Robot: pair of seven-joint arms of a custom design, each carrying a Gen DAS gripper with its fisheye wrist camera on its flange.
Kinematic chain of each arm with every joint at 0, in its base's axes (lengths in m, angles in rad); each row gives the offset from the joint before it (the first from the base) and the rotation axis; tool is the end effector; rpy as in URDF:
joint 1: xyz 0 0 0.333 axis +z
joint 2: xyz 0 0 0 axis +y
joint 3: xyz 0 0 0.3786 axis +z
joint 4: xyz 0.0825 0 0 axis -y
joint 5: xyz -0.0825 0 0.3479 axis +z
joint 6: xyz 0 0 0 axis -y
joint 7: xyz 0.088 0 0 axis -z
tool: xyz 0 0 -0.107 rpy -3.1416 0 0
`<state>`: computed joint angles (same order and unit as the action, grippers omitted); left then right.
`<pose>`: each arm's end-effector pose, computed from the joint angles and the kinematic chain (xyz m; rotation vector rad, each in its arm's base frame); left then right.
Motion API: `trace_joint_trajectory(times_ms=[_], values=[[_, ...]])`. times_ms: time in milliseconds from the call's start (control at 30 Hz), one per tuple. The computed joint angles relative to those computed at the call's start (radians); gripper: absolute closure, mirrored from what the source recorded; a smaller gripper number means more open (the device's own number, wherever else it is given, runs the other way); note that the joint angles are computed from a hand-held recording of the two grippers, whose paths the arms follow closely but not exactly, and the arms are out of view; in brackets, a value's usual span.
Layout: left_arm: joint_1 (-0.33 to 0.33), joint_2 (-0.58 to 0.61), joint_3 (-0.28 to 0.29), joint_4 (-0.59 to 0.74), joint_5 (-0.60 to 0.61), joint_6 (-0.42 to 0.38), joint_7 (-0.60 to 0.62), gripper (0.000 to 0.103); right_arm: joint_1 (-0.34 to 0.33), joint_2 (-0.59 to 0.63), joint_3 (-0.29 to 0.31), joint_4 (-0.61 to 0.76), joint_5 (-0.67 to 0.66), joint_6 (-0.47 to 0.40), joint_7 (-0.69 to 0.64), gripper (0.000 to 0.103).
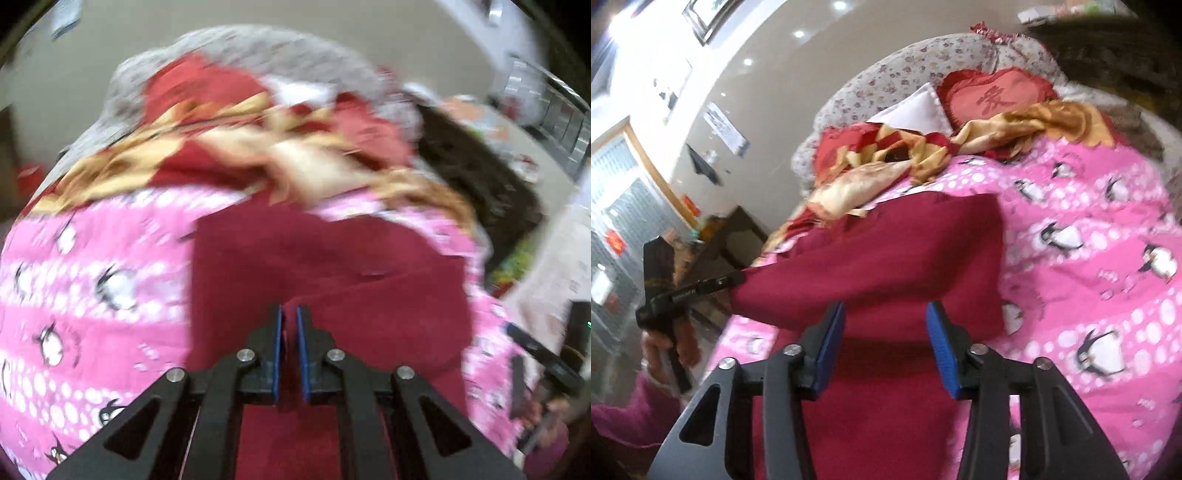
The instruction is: Fold small clothes
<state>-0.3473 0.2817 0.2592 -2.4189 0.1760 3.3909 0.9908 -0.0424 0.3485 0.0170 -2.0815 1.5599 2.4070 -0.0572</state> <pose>0.5369 -0.0751 0.3705 -2.1100 1.6054 -0.8080 0.5868 -0.0092 0.3463 -1.7605 1.2665 -0.0242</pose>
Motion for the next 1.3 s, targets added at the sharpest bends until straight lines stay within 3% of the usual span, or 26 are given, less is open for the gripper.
trace_joint_trajectory(times_ms=[67,133,167,300,367,400,433,500,600,633,700,767,833,900,967,1033,1067,1167,1267,1300], values=[[0.057,0.043,-0.008,0.018,0.1,-0.029,-0.111,0.09,0.045,0.021,-0.001,0.023,-0.011,0.127,0.042,0.054],[0.039,0.059,0.008,0.006,0.013,-0.036,-0.066,0.09,0.059,0.059,0.001,0.056,-0.048,0.184,0.121,0.054],[0.016,0.069,0.037,-0.001,0.012,-0.025,-0.072,0.09,0.057,0.078,0.004,0.073,-0.072,0.192,0.169,0.054],[0.066,0.068,0.005,-0.022,0.029,0.007,-0.098,0.09,0.058,0.147,0.026,0.135,-0.143,0.233,0.284,0.053],[0.047,0.05,0.022,-0.038,0.012,0.022,-0.098,0.088,0.074,0.177,0.046,0.158,-0.216,0.28,0.333,0.053],[0.03,0.04,0.034,-0.051,-0.004,0.035,-0.091,0.081,0.101,0.188,0.041,0.16,-0.238,0.333,0.332,0.053],[0.031,0.041,0.029,-0.046,-0.014,0.04,-0.083,0.076,0.162,0.207,0.013,0.155,-0.313,0.44,0.391,0.053],[-0.032,0.023,0.07,-0.069,-0.071,0.066,-0.04,0.056,0.182,0.214,0.011,0.135,-0.373,0.523,0.448,0.052],[-0.211,0.01,0.192,-0.093,-0.22,0.103,0.096,0.047,0.132,0.181,0.078,0.106,-0.308,0.613,0.407,0.052],[-0.251,0.013,0.213,-0.09,-0.259,0.105,0.132,0.046,0.083,0.17,0.141,0.109,-0.218,0.658,0.317,0.052],[-0.311,0.025,0.238,-0.085,-0.324,0.115,0.196,0.043,0.023,0.143,0.2,0.119,-0.09,0.622,0.182,0.052],[-0.335,0.05,0.236,-0.056,-0.368,0.093,0.235,0.041,0.016,0.121,0.19,0.122,-0.093,0.522,0.169,0.052],[-0.316,0.081,0.204,-0.019,-0.39,0.067,0.244,0.041,0.035,0.116,0.178,0.136,-0.11,0.463,0.162,0.052],[-0.306,0.122,0.194,0.015,-0.4,0.055,0.235,0.041,0.08,0.137,0.168,0.175,-0.08,0.499,0.104,0.053],[-0.358,0.172,0.254,0.06,-0.421,0.002,0.219,0.041,0.13,0.18,0.155,0.234,-0.049,0.566,0.069,0.06],[-0.358,0.207,0.269,0.086,-0.406,-0.013,0.189,0.041,0.164,0.221,0.123,0.27,-0.169,0.563,0.194,0.064],[-0.357,0.222,0.274,0.093,-0.396,-0.013,0.176,0.041,0.204,0.262,0.08,0.305,-0.286,0.571,0.325,0.064],[-0.35,0.252,0.284,0.113,-0.356,-0.016,0.145,0.041,0.25,0.324,0.028,0.356,-0.412,0.618,0.478,0.065],[-0.377,0.277,0.318,0.123,-0.33,-0.02,0.112,0.04,0.173,0.349,0.111,0.393,-0.389,0.627,0.457,0.065],[-0.396,0.286,0.338,0.125,-0.323,-0.022,0.103,0.04,0.179,0.348,0.106,0.386,-0.426,0.632,0.486,0.065]])
